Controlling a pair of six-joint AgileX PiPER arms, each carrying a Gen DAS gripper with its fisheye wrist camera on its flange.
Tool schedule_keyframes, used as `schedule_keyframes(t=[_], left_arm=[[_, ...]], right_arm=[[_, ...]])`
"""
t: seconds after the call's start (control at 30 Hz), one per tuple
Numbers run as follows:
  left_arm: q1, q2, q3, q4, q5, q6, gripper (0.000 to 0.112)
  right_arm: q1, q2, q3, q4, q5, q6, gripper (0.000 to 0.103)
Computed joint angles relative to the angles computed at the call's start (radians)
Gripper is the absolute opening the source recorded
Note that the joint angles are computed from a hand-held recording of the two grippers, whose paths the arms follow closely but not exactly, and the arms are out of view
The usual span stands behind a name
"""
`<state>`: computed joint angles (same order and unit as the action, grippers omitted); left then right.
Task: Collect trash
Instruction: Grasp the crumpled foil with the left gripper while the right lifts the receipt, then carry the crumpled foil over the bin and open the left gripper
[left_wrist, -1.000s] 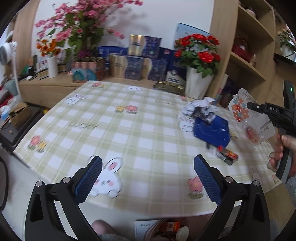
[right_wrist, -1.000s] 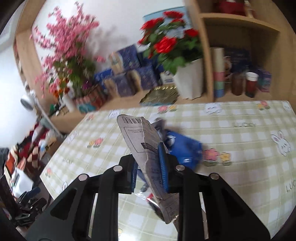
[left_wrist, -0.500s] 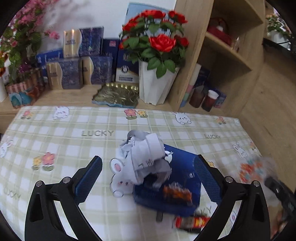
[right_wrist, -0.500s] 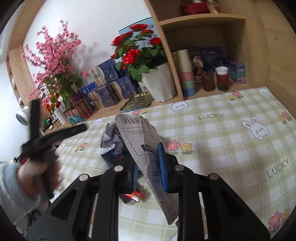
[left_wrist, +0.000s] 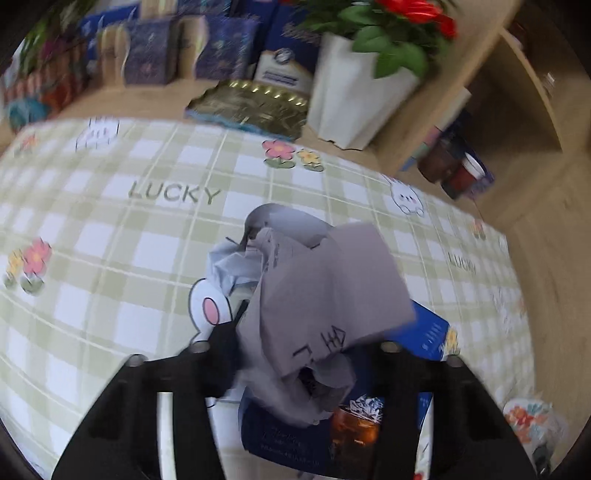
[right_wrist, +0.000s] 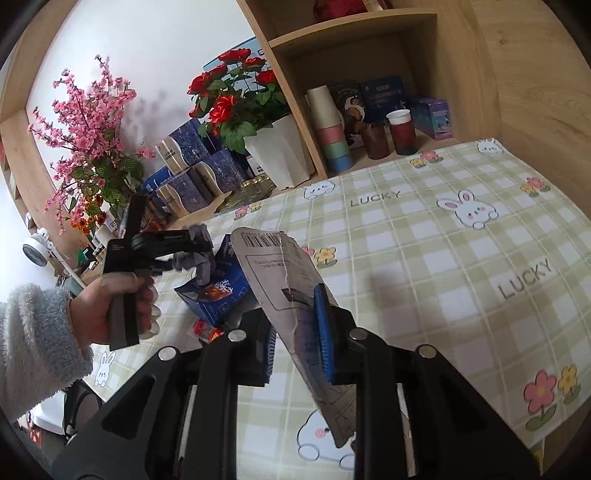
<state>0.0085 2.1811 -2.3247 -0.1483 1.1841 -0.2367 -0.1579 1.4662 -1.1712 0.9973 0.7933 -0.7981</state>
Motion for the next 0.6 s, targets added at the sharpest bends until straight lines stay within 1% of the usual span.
schedule_keyframes(t=[0.07, 0.13, 0.2, 0.3, 0.4, 0.5, 0.53, 0.6], left_arm=[[-0.006, -0.045, 0.055, 0.014, -0.035, 0.02, 0.039], [0.012, -0.125, 0.148, -0.017, -0.092, 0.064, 0.038], [0.015, -0.168, 0.177, -0.031, -0.109, 0.077, 0.038], [0.035, -0.276, 0.272, -0.076, -0.142, 0.131, 0.038], [0.059, -0.437, 0.44, -0.154, -0.179, 0.206, 0.038], [0.084, -0.573, 0.602, -0.24, -0.194, 0.26, 0.038], [0.095, -0.637, 0.678, -0.274, -0.202, 0.283, 0.038], [0.105, -0.736, 0.781, -0.294, -0.206, 0.316, 0.038]], right_arm=[[0.004, -0.015, 0.015, 0.001, -0.002, 0.015, 0.023], [-0.001, -0.046, 0.046, 0.029, 0.004, 0.017, 0.023], [0.004, -0.079, 0.073, 0.03, -0.003, 0.024, 0.023], [0.007, -0.115, 0.101, 0.04, 0.012, 0.043, 0.022], [0.012, -0.164, 0.134, 0.038, 0.029, 0.066, 0.022], [0.008, -0.209, 0.165, 0.047, 0.06, 0.09, 0.022], [0.009, -0.231, 0.178, 0.045, 0.071, 0.1, 0.022], [0.01, -0.261, 0.193, 0.039, 0.087, 0.115, 0.022]])
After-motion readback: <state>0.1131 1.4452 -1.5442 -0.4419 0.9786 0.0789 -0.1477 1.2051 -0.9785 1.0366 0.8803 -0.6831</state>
